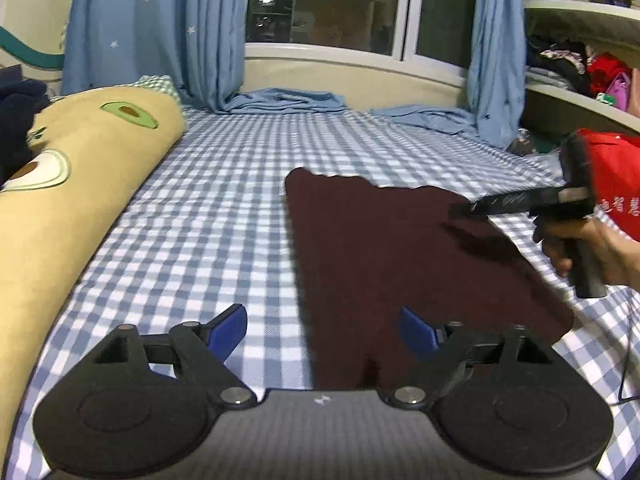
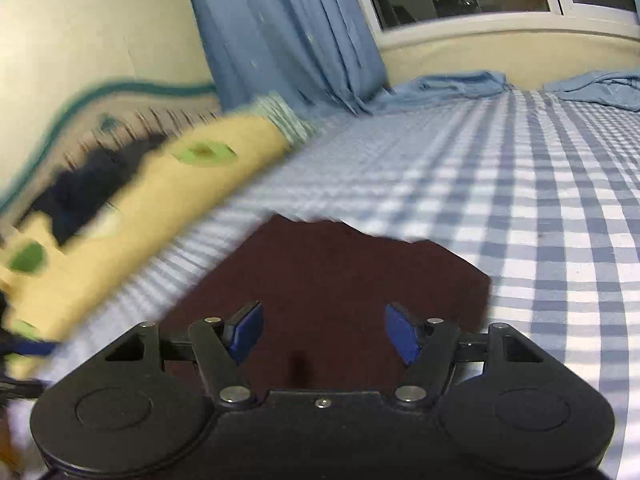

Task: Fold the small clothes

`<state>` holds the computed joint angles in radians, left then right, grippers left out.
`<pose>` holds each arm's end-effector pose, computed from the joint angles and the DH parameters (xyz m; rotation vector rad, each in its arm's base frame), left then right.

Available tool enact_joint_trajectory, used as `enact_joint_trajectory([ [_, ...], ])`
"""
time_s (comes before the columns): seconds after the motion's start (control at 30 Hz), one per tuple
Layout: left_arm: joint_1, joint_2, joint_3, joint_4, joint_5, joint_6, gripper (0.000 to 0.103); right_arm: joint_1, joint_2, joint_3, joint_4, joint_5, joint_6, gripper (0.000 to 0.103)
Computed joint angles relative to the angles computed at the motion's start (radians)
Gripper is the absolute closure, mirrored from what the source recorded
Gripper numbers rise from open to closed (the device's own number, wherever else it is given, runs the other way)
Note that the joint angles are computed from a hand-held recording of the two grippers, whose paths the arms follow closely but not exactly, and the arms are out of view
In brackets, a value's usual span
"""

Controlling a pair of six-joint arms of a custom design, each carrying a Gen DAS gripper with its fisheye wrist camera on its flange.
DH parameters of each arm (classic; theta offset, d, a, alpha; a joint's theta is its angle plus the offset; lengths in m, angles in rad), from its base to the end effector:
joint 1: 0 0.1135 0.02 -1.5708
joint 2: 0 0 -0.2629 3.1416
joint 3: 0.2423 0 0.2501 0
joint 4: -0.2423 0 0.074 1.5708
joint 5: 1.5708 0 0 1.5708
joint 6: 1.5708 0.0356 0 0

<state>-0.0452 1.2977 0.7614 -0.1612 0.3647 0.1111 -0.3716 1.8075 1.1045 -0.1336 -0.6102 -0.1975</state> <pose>0.2698 -0.0249 0.2253 0.3659 2.2107 -0.3771 0.3566 -0.1171 0.1813 -0.0756 2.2597 0.4362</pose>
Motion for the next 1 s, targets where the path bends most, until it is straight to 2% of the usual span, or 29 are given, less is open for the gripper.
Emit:
enact_joint_trajectory([
  [0.03,0.005,-0.010,-0.005,-0.011,0.000,0.005,0.014,0.012,0.058,0.026,0.006,0.038,0.008,0.037],
  [0.07,0.003,-0.017,-0.015,-0.011,-0.004,0.006,0.013,0.004,0.116,0.068,-0.024,0.033,0.002,0.037],
  [0.1,0.003,-0.019,-0.019,-0.009,-0.007,0.006,0.012,-0.005,0.134,0.059,0.008,0.007,0.003,0.037],
  [0.2,0.000,-0.058,-0.038,-0.006,-0.021,-0.021,0.005,-0.001,0.096,0.047,-0.018,0.028,-0.013,0.035],
  [0.3,-0.004,-0.110,-0.050,-0.024,-0.015,-0.052,0.003,0.001,0.013,0.014,-0.049,0.036,0.001,0.027],
  [0.33,-0.007,-0.131,-0.051,-0.037,-0.017,-0.058,0.002,-0.007,-0.011,0.009,-0.055,0.021,0.003,0.020],
  [0.4,-0.015,-0.170,-0.053,-0.059,-0.022,-0.062,0.001,-0.019,-0.150,-0.061,-0.075,0.023,0.015,0.009],
  [0.5,-0.024,-0.232,-0.050,-0.116,-0.023,-0.051,0.001,-0.068,-0.415,-0.159,-0.170,-0.005,-0.013,0.000],
  [0.53,-0.024,-0.255,-0.048,-0.139,-0.015,-0.048,0.001,-0.080,-0.480,-0.176,-0.196,-0.024,-0.018,0.001],
  [0.63,-0.022,-0.325,-0.050,-0.195,0.003,-0.054,0.001,-0.152,-0.682,-0.159,-0.417,-0.096,-0.093,0.001],
  [0.73,-0.029,-0.384,-0.042,-0.256,-0.010,-0.049,0.001,-0.193,-0.877,-0.107,-0.660,-0.058,-0.148,0.001],
  [0.8,-0.031,-0.413,-0.029,-0.304,-0.016,-0.032,0.001,-0.209,-0.982,-0.091,-0.766,-0.053,-0.165,0.001],
  [0.9,-0.047,-0.450,-0.022,-0.350,-0.047,-0.028,0.001,-0.325,-1.109,-0.086,-0.934,-0.182,-0.273,0.001],
  [0.93,-0.061,-0.459,-0.019,-0.366,-0.071,-0.035,0.001,-0.354,-1.153,-0.094,-0.985,-0.190,-0.299,0.001],
  [1.0,-0.092,-0.468,-0.011,-0.400,-0.116,-0.046,0.001,-0.301,-1.257,-0.140,-0.996,-0.089,-0.255,0.001],
])
